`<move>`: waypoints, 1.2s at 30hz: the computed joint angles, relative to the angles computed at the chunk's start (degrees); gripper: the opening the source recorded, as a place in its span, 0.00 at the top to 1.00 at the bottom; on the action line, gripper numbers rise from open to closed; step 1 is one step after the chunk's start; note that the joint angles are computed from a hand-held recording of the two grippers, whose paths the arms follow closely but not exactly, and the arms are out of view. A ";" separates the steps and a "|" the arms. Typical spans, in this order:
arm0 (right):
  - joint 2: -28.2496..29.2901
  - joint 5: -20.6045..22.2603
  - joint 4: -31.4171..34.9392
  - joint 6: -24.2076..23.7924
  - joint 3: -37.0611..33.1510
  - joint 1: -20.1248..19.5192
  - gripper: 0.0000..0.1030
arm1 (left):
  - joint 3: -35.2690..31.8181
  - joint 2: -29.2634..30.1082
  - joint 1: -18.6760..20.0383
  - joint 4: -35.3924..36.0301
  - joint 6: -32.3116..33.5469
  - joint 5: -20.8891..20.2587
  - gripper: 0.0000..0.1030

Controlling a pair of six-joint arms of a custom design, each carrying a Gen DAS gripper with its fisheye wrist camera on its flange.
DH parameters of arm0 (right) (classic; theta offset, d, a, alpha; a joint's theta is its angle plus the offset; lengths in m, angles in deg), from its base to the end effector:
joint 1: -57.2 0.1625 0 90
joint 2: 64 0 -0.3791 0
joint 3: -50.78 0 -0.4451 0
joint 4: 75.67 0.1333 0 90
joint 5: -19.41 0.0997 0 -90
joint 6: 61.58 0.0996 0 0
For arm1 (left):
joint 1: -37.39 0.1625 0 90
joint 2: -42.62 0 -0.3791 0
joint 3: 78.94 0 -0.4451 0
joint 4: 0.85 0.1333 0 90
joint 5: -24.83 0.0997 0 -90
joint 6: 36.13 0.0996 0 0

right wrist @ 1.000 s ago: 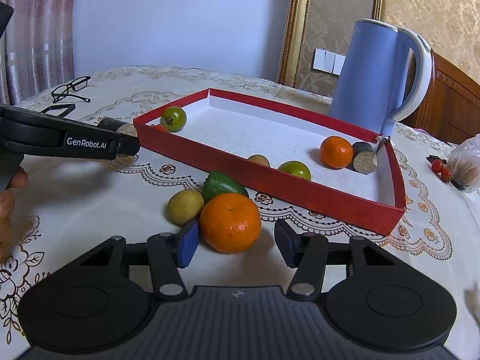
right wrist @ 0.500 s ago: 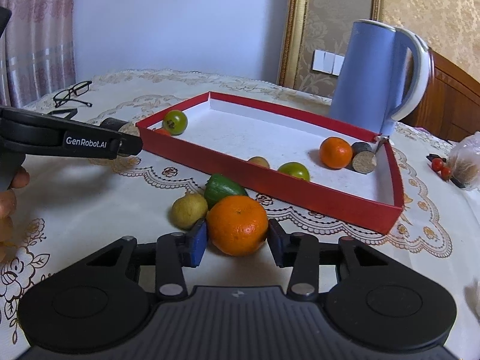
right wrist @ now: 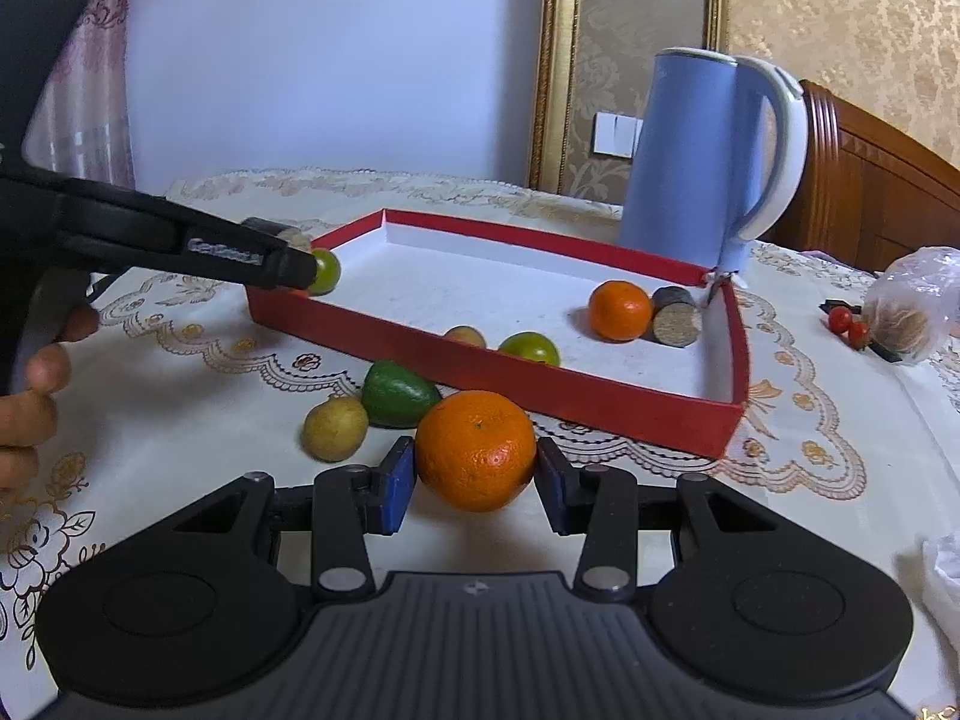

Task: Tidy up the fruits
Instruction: 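Lift the eggplant slice with the left tool while the right tool grasps a large mandarin, then carry the eggplant slice into the tray and open the left tool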

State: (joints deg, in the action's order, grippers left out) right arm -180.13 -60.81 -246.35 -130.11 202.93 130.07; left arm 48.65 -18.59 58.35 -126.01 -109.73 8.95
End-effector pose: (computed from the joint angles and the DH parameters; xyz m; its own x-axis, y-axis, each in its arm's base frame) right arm 0.0455 -0.3624 0.2414 -0.5525 -0.5681 0.6099 -0.8324 0.4127 -0.3697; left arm -0.3215 -0.3685 0.0119 -0.6623 -0.1710 -0.7295 0.5782 0.5026 -0.6427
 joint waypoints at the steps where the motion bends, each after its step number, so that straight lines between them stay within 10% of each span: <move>1: -0.41 0.33 0.37 0.04 -0.04 -0.25 0.59 | -0.45 0.47 0.32 -0.76 0.97 0.02 0.71; 36: -6.00 3.35 4.02 0.44 -0.02 -3.96 0.59 | -17.01 13.24 10.00 6.18 7.45 6.85 0.71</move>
State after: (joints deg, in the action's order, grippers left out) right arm -186.13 -57.46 -242.34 -129.66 202.91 126.10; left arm 31.64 -5.35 68.35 -119.83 -102.28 15.80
